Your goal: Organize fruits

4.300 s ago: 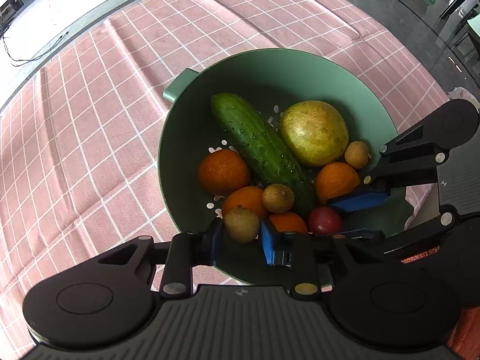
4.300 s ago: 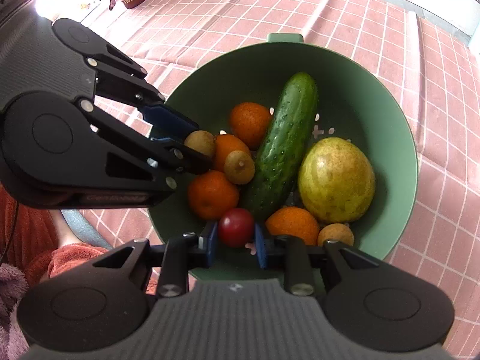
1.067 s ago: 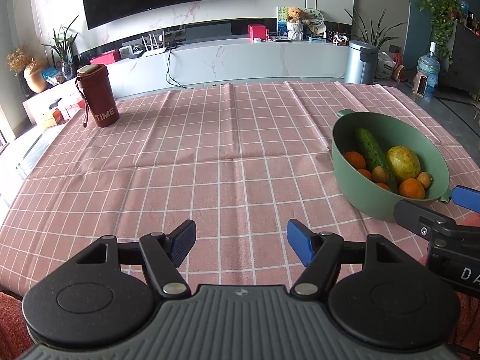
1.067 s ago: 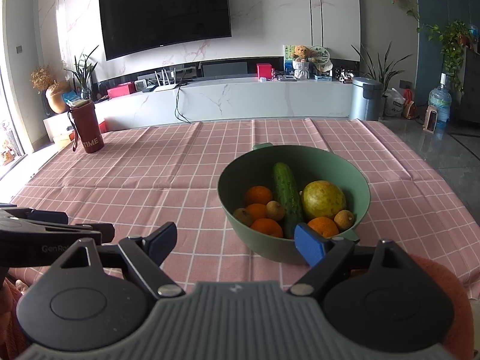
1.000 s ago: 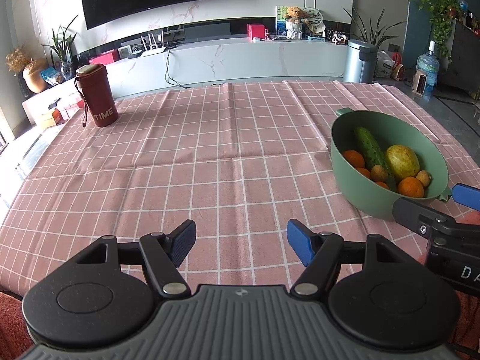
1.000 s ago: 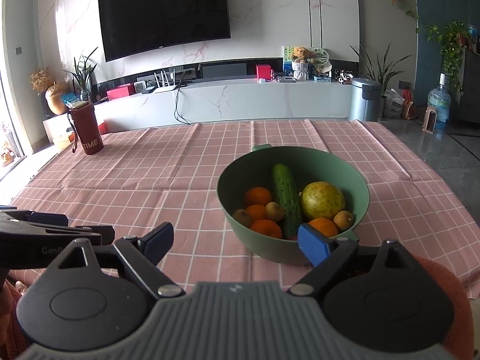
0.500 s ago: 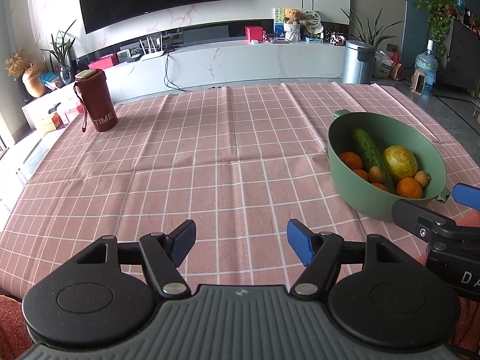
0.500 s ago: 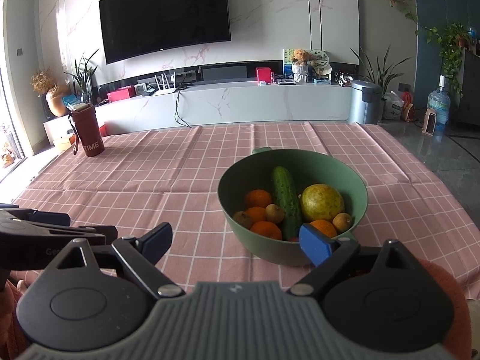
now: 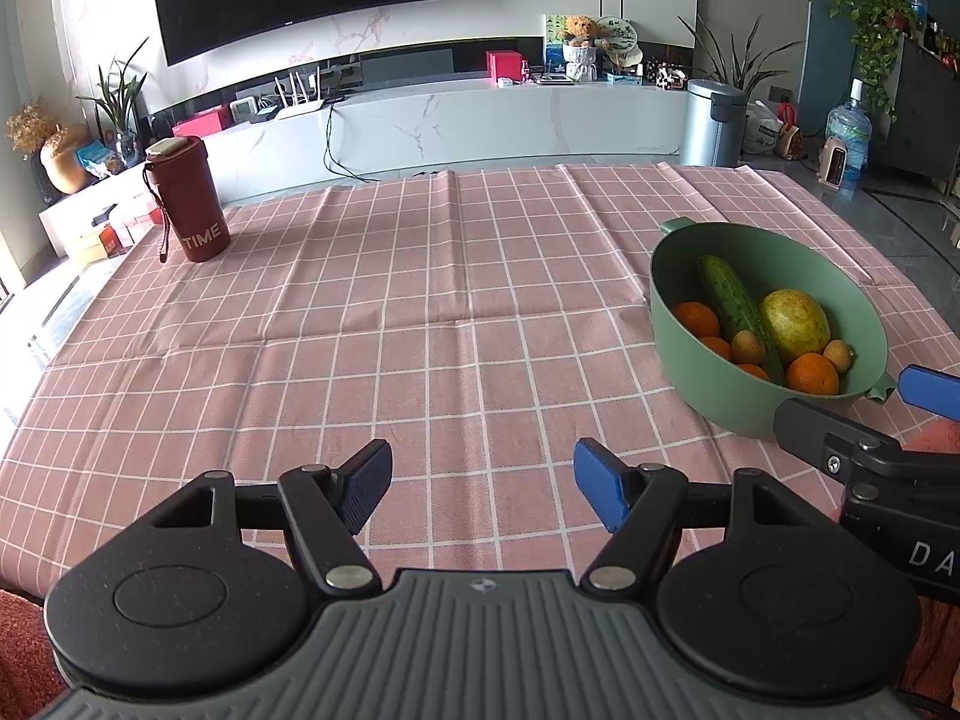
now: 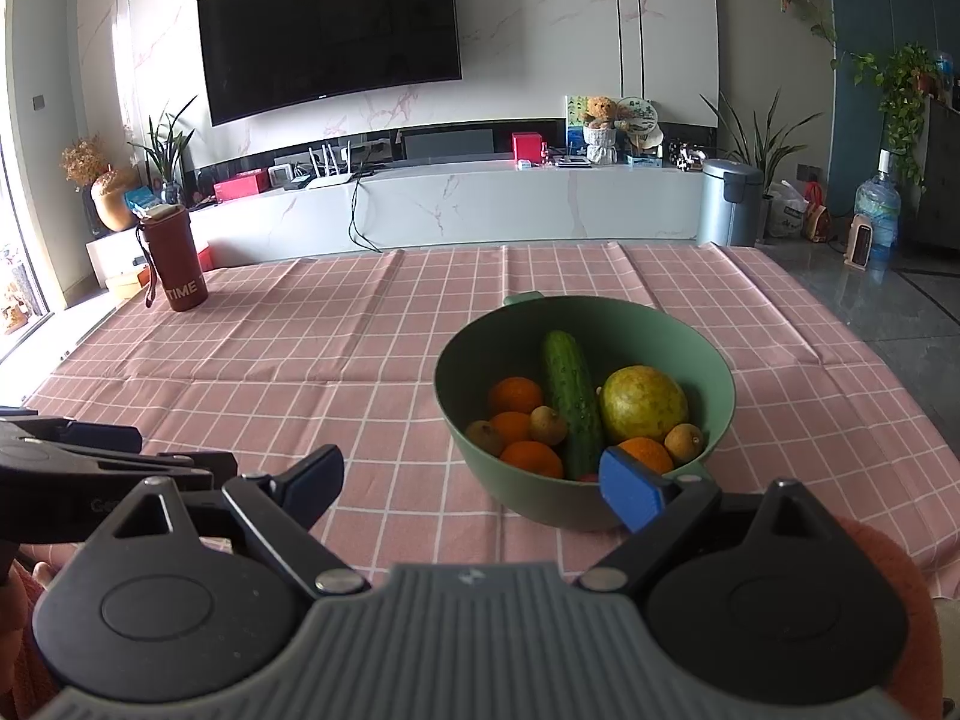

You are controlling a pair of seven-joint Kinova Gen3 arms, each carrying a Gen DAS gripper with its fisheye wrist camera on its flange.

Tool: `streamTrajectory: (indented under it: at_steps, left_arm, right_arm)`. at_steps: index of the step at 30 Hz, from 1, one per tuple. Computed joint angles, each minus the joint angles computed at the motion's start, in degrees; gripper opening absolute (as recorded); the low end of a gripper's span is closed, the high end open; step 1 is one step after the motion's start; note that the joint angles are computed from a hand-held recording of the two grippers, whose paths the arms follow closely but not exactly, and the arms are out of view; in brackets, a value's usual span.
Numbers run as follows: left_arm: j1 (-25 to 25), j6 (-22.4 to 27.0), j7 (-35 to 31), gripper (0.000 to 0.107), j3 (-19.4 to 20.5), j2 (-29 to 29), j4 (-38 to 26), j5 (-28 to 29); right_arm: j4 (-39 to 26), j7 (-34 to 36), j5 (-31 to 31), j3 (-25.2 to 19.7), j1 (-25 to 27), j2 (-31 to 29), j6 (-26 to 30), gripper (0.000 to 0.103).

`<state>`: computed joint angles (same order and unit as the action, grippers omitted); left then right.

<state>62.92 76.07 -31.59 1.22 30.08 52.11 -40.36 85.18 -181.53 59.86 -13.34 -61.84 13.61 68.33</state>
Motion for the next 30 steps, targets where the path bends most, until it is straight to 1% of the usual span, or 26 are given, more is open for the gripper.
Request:
streamTrajectory:
  at_steps: [9,21,30]
  left_arm:
    - [-0.3,-0.7,-0.3,0.082,0.3,-0.3,0.6,0.4]
    - [-1.2,-1.3,-0.7,0.082,0.6,-0.6,0.3,2.0]
    - [-1.2,-1.1,-0.3,0.082,0.4,-0.5,0.1,2.0]
  right_arm:
    - [0.1,-0.3,-0.2,0.0,0.2,-0.1,-0.3,0.091]
    - [0.0,0.0,-0.3,0.1,0.1,0.0,-0.2,0.091]
    - [-0.1,0.6,-0.6,0.2,0.3,0.4,-0.3,0.091]
